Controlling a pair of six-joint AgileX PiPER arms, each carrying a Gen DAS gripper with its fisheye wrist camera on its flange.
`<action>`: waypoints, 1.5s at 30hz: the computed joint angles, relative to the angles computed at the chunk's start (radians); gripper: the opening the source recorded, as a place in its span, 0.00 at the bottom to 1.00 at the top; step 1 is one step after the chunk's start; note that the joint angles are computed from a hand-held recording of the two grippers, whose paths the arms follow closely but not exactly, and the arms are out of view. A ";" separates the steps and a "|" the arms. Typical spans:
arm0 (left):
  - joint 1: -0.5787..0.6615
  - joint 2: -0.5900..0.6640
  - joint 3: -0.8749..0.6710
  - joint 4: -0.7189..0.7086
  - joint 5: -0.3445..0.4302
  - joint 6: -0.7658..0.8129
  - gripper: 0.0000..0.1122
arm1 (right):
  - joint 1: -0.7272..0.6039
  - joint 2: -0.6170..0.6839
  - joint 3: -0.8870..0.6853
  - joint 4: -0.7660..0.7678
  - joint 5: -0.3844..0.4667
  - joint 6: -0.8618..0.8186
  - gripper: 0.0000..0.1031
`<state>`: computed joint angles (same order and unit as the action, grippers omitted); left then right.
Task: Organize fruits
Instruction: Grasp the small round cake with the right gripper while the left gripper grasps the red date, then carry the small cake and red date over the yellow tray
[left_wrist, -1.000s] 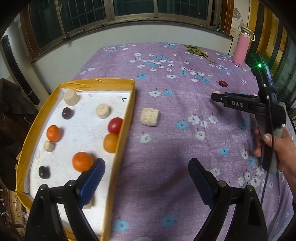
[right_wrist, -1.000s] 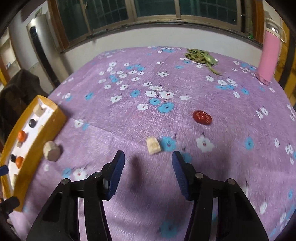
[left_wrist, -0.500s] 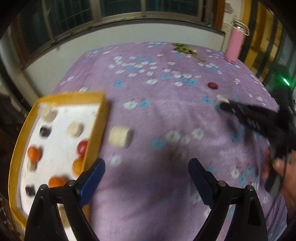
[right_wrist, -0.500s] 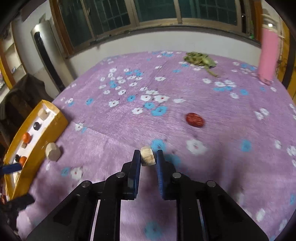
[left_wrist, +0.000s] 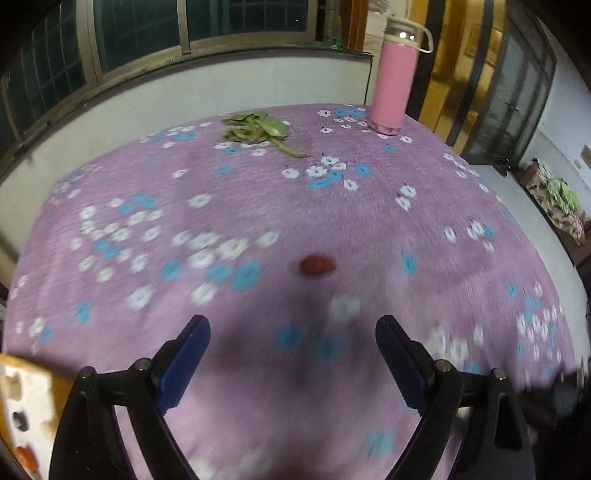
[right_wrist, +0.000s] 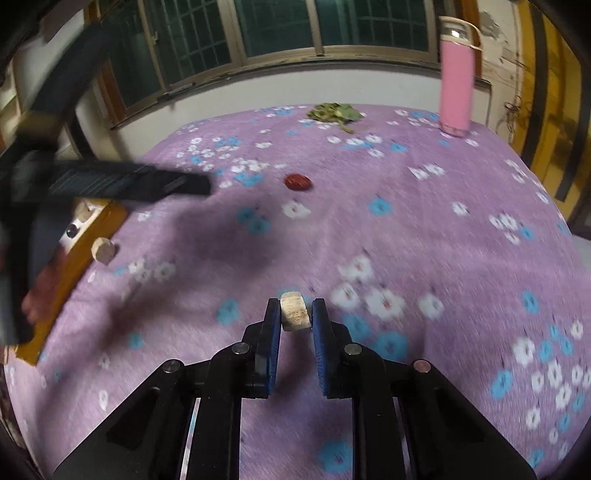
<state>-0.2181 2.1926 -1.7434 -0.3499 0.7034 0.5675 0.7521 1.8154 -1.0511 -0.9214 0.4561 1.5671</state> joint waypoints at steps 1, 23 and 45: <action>-0.013 0.030 -0.037 0.011 0.010 -0.033 0.82 | 0.000 -0.008 0.017 -0.006 -0.004 0.019 0.16; -0.009 0.046 0.009 0.032 -0.031 0.001 0.30 | -0.015 -0.109 0.175 -0.149 -0.053 0.219 0.16; 0.338 -0.378 0.646 -0.439 0.016 0.628 0.30 | 0.147 -0.092 0.053 0.013 0.168 0.041 0.15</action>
